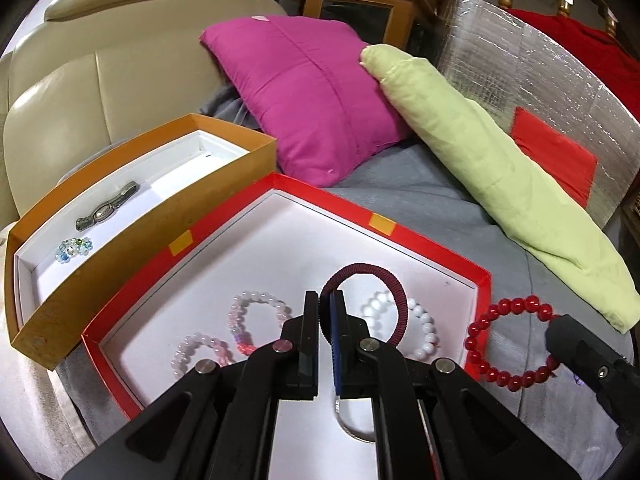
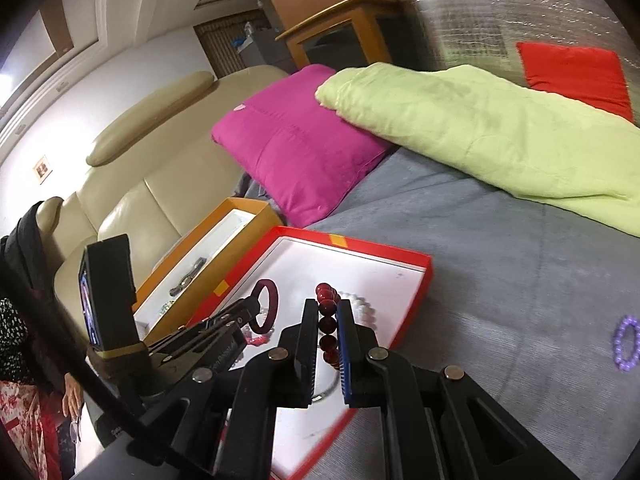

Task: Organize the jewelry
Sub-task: 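Carry the red bead bracelet with the right tool while the left tool carries the dark red ring, then lower the red bead bracelet into the tray and open the right tool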

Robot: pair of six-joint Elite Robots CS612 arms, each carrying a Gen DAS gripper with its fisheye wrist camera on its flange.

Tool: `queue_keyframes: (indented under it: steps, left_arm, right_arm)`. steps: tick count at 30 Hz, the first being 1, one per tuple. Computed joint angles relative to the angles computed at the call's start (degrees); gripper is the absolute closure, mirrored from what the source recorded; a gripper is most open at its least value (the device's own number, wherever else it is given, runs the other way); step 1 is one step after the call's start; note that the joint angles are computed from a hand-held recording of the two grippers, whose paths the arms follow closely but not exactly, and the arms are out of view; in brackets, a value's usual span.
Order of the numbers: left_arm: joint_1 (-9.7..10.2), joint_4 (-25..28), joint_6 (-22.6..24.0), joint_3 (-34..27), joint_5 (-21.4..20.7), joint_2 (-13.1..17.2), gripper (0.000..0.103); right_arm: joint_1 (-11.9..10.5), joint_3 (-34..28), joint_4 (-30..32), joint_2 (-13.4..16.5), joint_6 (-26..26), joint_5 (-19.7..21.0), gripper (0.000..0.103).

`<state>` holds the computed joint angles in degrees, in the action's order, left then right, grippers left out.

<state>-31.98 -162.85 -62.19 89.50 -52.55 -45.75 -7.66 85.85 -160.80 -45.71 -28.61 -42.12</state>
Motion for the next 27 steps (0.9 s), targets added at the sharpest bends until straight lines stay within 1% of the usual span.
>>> queue_keyframes:
  steps: [8, 15, 19, 21, 24, 27]
  left_arm:
    - [0.8, 1.8, -2.0, 0.0, -1.4, 0.0, 0.098]
    - [1.99, 2.1, -4.1, 0.9, -2.8, -0.4, 0.098]
    - [2.75, 1.8, -3.1, 0.6, -4.8, 0.0, 0.098]
    - [2.94, 0.7, -1.6, 0.3, -5.8, 0.4, 0.098]
    - [2.95, -0.1, -0.2, -0.3, -6.3, 0.8, 0.098]
    - [3.07, 0.6, 0.5, -1.3, -7.3, 1.5, 0.098]
  right_arm:
    - [1.6, -1.1, 2.8, 0.7, -1.6, -0.9, 0.093]
    - [2.5, -2.9, 4.6, 1.8, -1.3, -1.0, 0.093]
    - [3.1, -4.1, 5.8, 2.7, -1.7, -1.7, 0.093]
    - [3.3, -4.7, 6.3, 3.2, -1.5, -1.9, 0.093]
    - [3.6, -5.7, 6.9, 3.8, -1.3, -2.4, 0.093]
    - [3.8, -6.5, 7.4, 4.4, -1.0, -3.2, 0.093]
